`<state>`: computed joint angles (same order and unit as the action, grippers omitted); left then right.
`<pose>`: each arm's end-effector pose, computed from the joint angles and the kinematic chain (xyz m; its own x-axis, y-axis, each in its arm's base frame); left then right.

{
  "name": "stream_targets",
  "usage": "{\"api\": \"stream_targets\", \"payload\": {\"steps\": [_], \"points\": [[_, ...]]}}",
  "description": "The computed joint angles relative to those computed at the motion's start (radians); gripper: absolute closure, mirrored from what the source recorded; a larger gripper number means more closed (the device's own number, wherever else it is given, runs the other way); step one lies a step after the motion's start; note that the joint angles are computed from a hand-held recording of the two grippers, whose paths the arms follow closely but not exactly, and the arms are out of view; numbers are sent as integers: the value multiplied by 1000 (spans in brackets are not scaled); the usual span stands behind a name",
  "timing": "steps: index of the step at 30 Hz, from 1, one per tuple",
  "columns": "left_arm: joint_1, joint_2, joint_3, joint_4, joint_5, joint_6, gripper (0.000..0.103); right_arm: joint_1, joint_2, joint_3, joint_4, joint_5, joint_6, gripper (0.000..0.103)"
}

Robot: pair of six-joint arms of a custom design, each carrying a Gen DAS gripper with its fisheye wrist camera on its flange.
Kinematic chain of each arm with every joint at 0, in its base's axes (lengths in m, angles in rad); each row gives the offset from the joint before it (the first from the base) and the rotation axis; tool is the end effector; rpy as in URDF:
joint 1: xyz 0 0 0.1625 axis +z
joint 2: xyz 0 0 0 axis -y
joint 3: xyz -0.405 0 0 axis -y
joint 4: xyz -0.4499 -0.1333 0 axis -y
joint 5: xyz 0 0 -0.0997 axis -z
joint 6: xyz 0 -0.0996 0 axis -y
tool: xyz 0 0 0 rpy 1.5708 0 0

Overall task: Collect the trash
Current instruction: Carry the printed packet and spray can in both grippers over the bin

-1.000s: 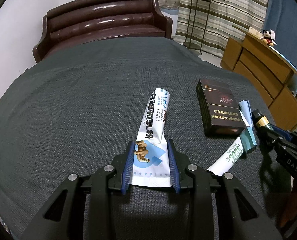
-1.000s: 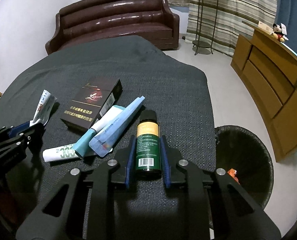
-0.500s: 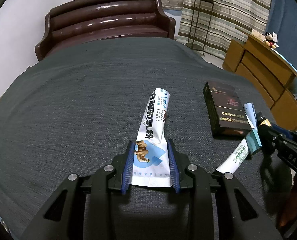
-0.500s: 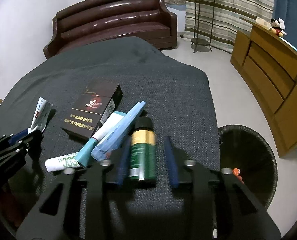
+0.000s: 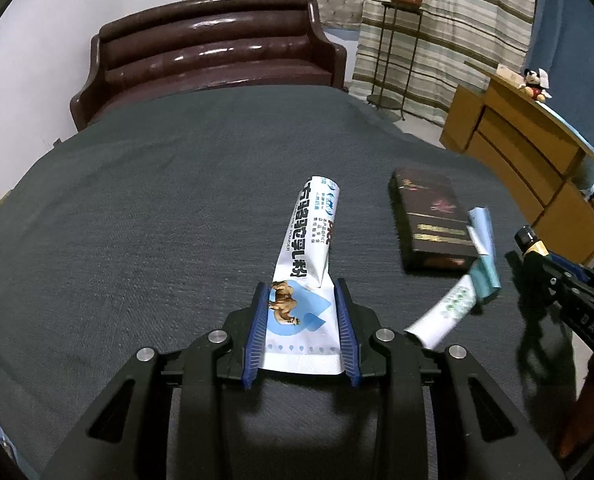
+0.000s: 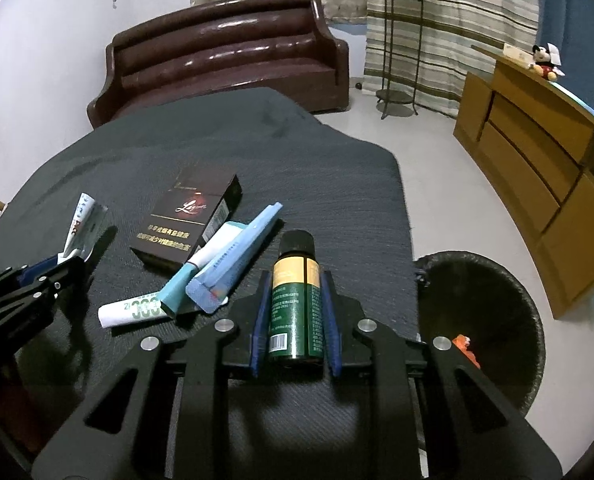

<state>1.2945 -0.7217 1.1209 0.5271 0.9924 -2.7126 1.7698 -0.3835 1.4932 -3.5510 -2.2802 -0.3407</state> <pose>-0.0073 -0.7140 0.1286 -0.7234 0.2403 -0.6473 0.5707 0.7358 -0.3646 0.2050 -0.6705 -0.0613 -0.7513 0.1077 0.6512 -0.4015 0.7084 -0.5804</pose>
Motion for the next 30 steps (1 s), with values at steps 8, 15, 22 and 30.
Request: {"api": "stream_targets", "payload": {"steps": [8, 15, 22, 30], "points": [[-41, -43, 87, -45, 40, 15, 70, -2, -50, 86, -104, -7, -12, 80], [-83, -48, 135, -72, 77, 21, 70, -14, -92, 154, -184, -20, -24, 80], [-127, -29, 162, -94, 103, 45, 70, -40, -141, 228, -260, -21, -23, 80], [-163, -12, 190, -119, 110, 57, 70, -63, -185, 293, -334, -27, -31, 80]]}}
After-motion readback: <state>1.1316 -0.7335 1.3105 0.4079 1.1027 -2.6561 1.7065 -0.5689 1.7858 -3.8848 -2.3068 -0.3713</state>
